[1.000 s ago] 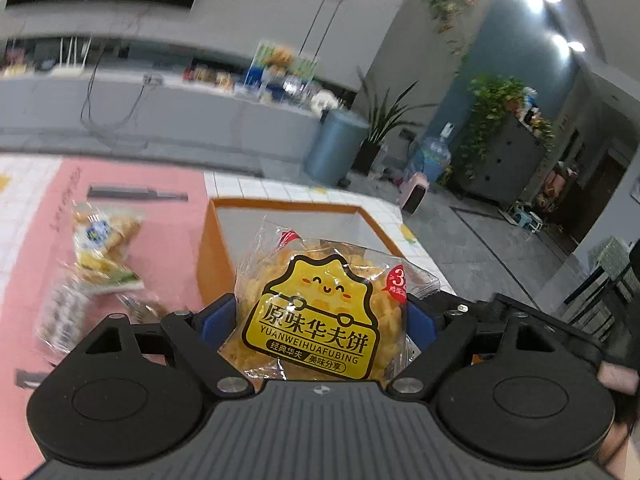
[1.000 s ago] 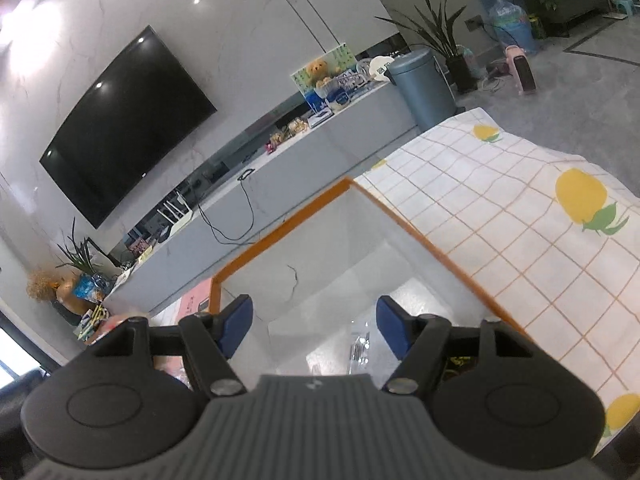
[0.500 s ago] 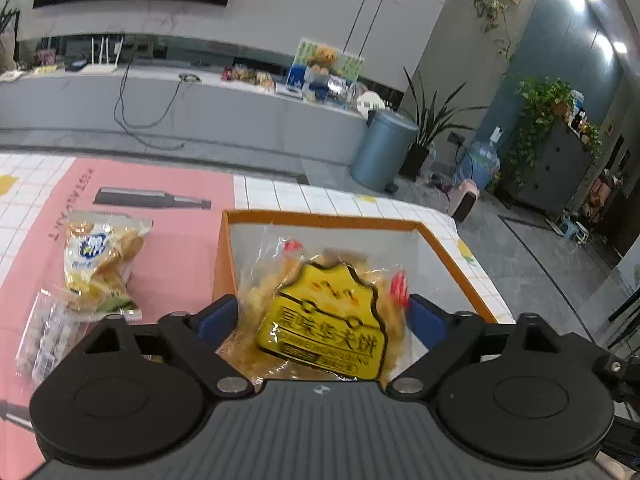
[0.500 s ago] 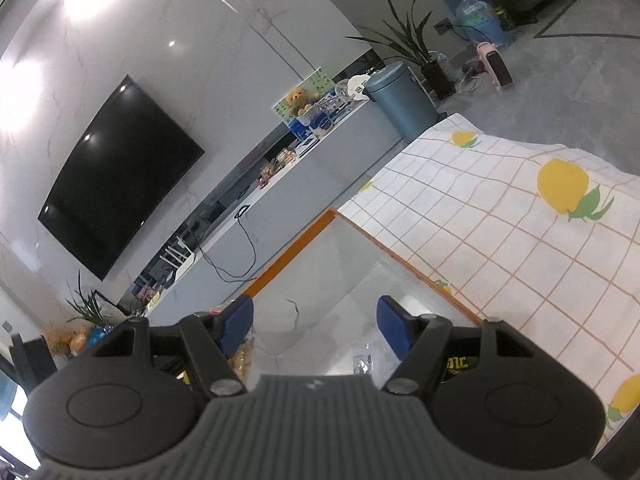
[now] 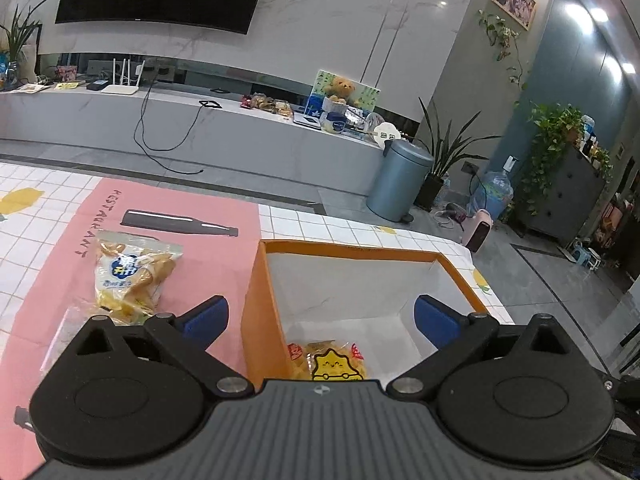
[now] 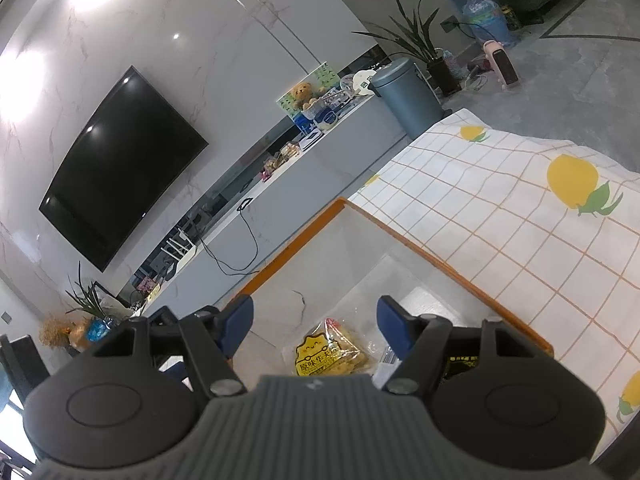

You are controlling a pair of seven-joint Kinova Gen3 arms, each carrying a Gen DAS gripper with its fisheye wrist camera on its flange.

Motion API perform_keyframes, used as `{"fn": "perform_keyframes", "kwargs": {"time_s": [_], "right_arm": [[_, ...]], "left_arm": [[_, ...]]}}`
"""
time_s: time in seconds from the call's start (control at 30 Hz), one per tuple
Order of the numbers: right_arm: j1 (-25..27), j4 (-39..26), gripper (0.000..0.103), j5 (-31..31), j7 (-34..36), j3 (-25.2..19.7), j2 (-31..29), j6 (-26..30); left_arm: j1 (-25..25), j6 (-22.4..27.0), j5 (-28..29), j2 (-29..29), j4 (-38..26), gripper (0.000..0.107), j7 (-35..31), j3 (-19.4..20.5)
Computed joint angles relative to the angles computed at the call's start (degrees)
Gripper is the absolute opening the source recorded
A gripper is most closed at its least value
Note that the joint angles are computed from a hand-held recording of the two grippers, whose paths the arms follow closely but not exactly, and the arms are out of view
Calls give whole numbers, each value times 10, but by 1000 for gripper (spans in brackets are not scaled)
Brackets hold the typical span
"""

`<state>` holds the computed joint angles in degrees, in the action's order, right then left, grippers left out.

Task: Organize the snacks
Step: 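Move both open tools back over the remaining snacks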

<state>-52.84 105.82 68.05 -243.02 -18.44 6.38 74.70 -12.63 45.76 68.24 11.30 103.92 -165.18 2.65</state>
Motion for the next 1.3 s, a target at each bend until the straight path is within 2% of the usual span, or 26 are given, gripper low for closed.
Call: {"fn": "perform_keyframes", "kwargs": {"time_s": [0.17,0.37,0.57,0.73,0.9,1.07,1.17,1.3], "right_arm": [[-4,-8,69,8,12,0,6,0],[-12,-16,75,16,24,5,19,6],[-19,-32,75,22,70,11,29,7],[-32,-59,75,29,121,16,45,15],[-67,-97,75,81,151,32,84,48],[-91,-129,75,131,189,50,119,29],[-102,-156,74,137,224,62,142,15],[-126,-170,74,155,226,81,169,5]], "left_arm": [[-24,43,-6,-10,-3,103,7,-14],[-60,104,-8,-22,-9,103,0,-40],[-70,101,-32,-35,-15,103,1,-54],[-91,138,-54,-40,-25,103,-18,-67],[-107,145,-65,-42,-27,103,-34,-78],[-132,168,-83,-32,-49,103,-20,-88],[-152,173,-77,-29,-49,103,-35,-92],[-166,150,-68,-30,-35,103,-63,-95]]}}
